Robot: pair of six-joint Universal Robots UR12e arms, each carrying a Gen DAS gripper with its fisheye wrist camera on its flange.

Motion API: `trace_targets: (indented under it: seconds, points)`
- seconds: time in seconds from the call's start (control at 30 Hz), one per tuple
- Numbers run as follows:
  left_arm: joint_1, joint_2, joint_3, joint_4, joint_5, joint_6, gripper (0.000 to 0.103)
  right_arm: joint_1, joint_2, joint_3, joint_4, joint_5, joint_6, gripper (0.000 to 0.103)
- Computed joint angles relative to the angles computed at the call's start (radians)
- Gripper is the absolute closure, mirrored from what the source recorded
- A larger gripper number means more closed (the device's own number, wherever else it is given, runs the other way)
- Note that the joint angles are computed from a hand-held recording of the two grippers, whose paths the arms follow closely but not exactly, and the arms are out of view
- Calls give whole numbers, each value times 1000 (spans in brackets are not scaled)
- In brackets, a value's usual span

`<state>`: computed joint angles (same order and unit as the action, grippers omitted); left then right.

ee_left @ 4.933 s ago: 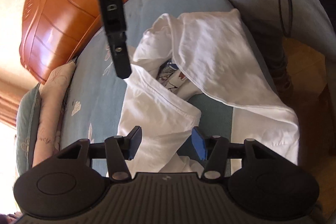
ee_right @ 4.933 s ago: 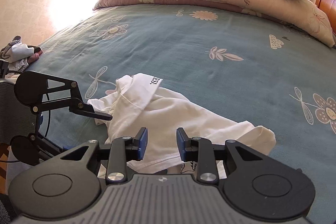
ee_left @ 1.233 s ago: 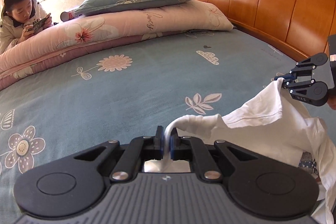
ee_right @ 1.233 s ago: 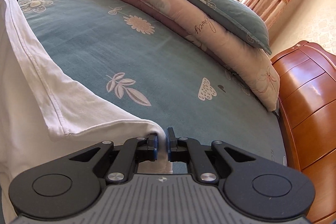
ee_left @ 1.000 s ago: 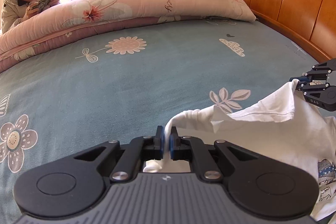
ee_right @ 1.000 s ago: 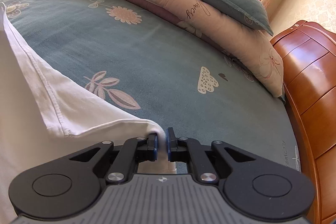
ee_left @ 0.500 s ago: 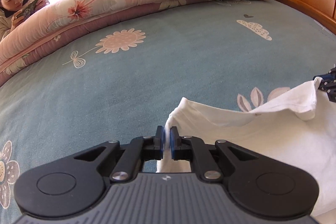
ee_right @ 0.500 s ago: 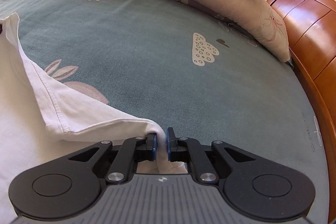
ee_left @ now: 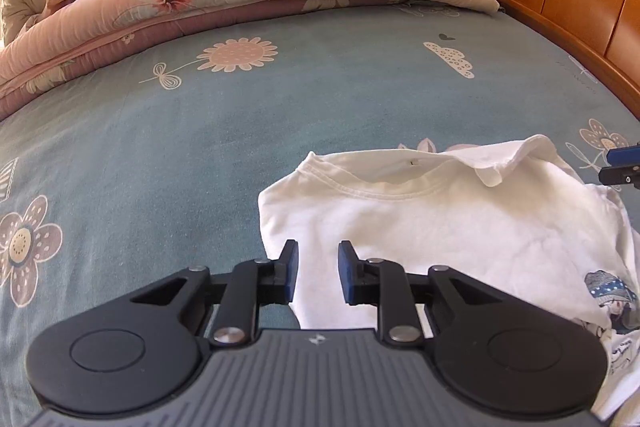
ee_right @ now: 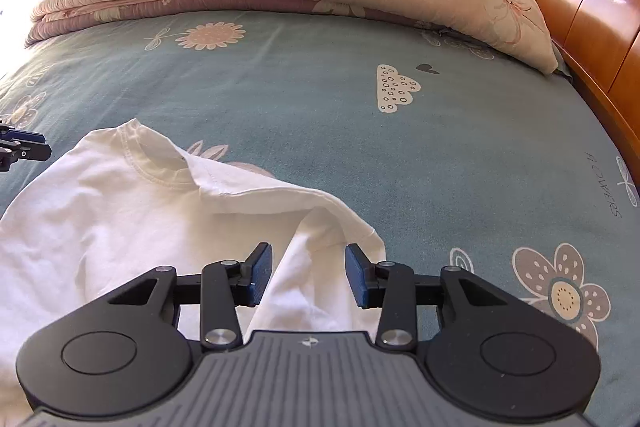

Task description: Fold clothes

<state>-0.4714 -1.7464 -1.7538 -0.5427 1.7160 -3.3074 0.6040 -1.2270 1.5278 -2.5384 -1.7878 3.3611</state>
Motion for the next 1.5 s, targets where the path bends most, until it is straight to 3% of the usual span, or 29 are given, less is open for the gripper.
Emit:
trace_targets:
  seconds: [0.1,0.23,0.33,0.5,0.63,0.67,0.8,0.93,1.03,1.17,1.23,1.3,1.33,1.37,1.4,1.5]
  points:
    - [-16,50,-32,-48,-18,-22,81,29,-38,26,38,-31,-6,58]
    - [-48,110,-81,-82,-8,-30,78,61,-90,72,50,-14,27,58]
    - [-66,155,-129,-80,-15,-70,65,83,-126,117,20,42,73,56]
    - [-77,213,-208,-66,-51,-165,65,130,-160,189,-72,136,121,51]
    - [-80,249,-282,8,-102,-210,58,178,-163,230,-135,143,154,51]
    - [-87,257,-301,33,-102,-203,54,190,-163,240,-152,142,164,51]
    - [-133,262,-334,66,-7,-131,52,210,-170,287,-217,172,259,49]
    - [-140,270,-366,93,-16,-65,52,217,-180,333,-261,169,377,49]
    - [-149,258,-372,104,25,-37,52,214,-183,351,-266,172,434,49]
    - [-167,228,-378,184,111,49,52,216,-179,353,-262,176,458,49]
    - [-165,217,-377,186,113,83,52,218,-176,352,-265,175,455,49]
    - [-162,211,-377,183,102,101,55,220,-172,348,-258,177,447,49]
    - [-160,208,-377,181,96,108,66,221,-171,347,-254,174,446,49]
    - [-158,208,-377,181,90,108,87,221,-170,346,-251,174,447,49]
    - [-156,210,-377,185,86,96,94,220,-170,345,-250,177,448,49]
    - [-146,230,-386,229,73,62,96,219,-169,344,-248,180,449,49]
